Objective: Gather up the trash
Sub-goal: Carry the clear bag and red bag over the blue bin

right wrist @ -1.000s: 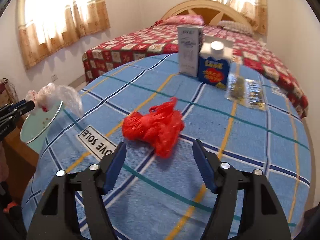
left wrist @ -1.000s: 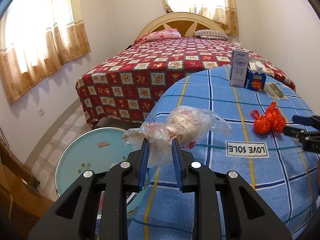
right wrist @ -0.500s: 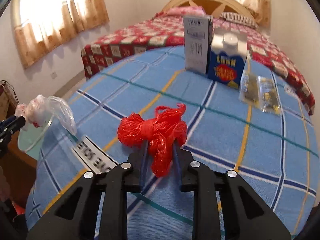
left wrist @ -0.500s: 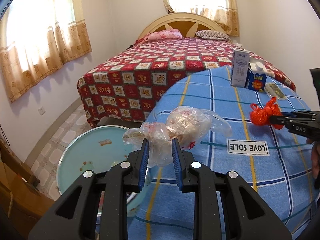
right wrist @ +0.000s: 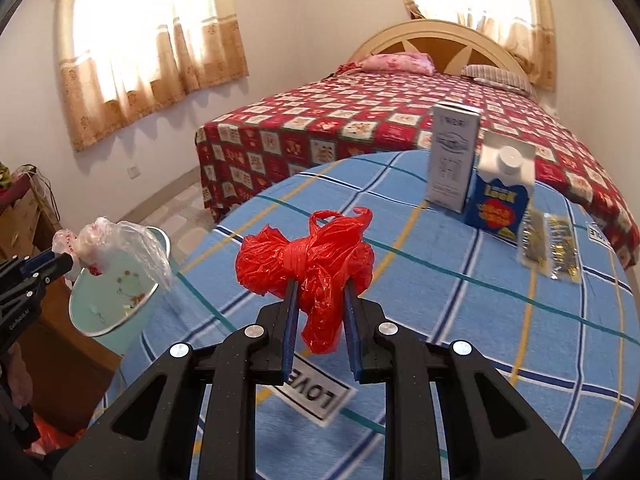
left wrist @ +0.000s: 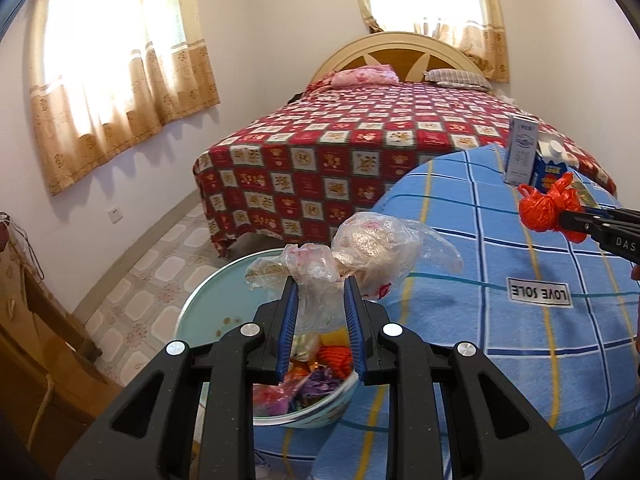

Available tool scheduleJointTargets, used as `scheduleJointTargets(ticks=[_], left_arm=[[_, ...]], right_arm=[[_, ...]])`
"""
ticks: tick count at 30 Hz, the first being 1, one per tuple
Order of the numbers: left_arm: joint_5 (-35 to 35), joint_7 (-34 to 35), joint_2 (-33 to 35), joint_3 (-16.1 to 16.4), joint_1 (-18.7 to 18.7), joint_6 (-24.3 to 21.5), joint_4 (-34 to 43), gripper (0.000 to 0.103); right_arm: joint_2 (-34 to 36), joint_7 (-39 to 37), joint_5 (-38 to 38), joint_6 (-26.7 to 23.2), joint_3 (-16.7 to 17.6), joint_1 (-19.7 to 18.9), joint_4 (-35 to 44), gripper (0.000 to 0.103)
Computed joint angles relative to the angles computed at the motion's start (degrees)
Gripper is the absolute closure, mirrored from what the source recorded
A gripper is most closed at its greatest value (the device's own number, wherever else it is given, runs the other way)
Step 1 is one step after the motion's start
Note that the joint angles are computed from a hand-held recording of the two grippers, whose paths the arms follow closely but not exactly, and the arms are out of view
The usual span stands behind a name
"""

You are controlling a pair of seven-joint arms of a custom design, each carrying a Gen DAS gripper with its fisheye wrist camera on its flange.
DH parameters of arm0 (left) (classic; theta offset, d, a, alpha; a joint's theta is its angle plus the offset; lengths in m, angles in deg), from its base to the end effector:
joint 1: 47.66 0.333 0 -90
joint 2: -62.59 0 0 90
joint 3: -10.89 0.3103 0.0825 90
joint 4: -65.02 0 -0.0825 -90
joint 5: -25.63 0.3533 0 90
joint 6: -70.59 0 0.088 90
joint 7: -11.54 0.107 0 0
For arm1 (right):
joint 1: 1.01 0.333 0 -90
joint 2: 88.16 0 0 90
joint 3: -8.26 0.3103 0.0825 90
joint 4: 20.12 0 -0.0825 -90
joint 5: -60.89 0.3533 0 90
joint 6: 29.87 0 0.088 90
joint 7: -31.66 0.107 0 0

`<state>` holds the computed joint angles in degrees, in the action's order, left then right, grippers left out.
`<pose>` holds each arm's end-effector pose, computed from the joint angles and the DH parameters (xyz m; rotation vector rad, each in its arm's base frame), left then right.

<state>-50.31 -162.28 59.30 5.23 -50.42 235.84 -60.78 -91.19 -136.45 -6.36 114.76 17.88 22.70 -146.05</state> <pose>0.5231 -0.0214 0.4716 -1.0686 2.1226 -0.9808 0.4337 0.2971 0.4522 -1.4052 1.9408 -0.8312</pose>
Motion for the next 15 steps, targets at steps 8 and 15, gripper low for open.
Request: scheduleJointTargets(ticks=[8, 15], left_arm=[[0.3, 0.4, 1.2, 0.7, 1.4, 0.7, 1.4, 0.079], [1.9, -0.1, 3.2, 0.8, 3.2, 2.0, 2.6, 0.079]], right_arm=[[5.0, -2.4, -0.8, -0.1, -0.4, 1.9, 6.0, 0.081], [9.1, -6.1, 0.1, -0.4, -1.6, 4.1, 11.1, 0.081]])
